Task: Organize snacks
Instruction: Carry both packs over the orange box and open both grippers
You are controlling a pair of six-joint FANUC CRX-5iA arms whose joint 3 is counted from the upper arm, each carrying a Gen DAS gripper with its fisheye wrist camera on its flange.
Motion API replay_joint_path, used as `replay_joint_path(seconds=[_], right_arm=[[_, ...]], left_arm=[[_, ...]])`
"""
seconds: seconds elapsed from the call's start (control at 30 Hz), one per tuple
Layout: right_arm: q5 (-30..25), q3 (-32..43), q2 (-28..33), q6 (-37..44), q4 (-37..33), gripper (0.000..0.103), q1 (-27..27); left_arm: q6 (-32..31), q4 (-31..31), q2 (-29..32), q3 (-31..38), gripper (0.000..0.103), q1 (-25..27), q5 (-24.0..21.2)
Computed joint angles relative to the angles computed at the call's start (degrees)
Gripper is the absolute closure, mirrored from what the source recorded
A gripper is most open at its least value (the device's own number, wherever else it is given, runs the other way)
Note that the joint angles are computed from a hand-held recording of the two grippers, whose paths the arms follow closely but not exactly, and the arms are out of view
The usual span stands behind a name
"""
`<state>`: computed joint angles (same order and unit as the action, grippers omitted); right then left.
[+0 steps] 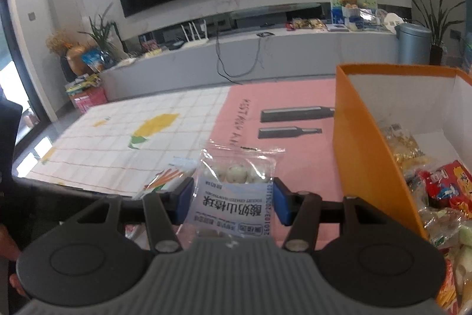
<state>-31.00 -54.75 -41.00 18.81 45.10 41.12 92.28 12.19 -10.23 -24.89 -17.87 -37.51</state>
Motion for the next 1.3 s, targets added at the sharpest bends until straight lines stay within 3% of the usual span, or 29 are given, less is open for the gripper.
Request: replay_joint_path(seconds=[0.17, 0.3, 0.43, 0.57, 0.73, 0.83, 0.9, 1.0, 1.13, 1.3], right_arm=[[-1.8, 0.2, -4.7, -0.7, 0.8, 0.049, 1.3], [-5.2, 2.0, -8.4, 0.6, -0.2, 0.049, 1.3], [-13.0, 8.7, -8.7, 8.8, -9.2, 0.049, -1.0], [-15.5, 14.8, -7.5, 18.8, -16.7, 0.049, -10.6], [-16.6, 25.8, -1.6, 42.4, -35.8, 0.049, -29.8], [-13.1, 24.4, -3.7, 43.9, -35.1, 0.048, -35.1], [-12.3, 25.0, -3.7, 47.3, -38.4, 0.048, -39.4], [-12.8, 28.2, -1.4, 58.6, -51.3, 0.048, -49.0], [-15.9, 32.1, 3.5, 66.6, -64.1, 0.048, -58.3], [-15.3, 33.2, 7.0, 68.4, -66.8, 0.048, -61.1]], left_arm=[[-0.8, 0.9, -5.2, -1.0, 0.046, -0.6, 1.8], [2.7, -0.6, -8.0, 0.3, 0.046, -2.3, 3.1], [4.7, -0.8, -9.1, 2.4, 0.046, -4.8, 4.5], [7.6, -2.7, -8.3, 5.9, 0.046, -8.2, 5.4], [8.9, -1.8, -3.7, 10.4, 0.046, -12.5, 6.9], [10.1, -3.2, 1.8, 16.2, 0.046, -15.5, 4.5], [7.1, -1.7, 6.0, 19.4, 0.046, -16.9, 3.7], [2.6, 1.7, 14.2, 27.1, 0.046, -18.1, -2.9], [-2.0, -0.4, 25.7, 40.8, 0.046, -19.9, -12.7], [-8.1, -6.8, 38.7, 59.9, 0.046, -22.6, -27.2]])
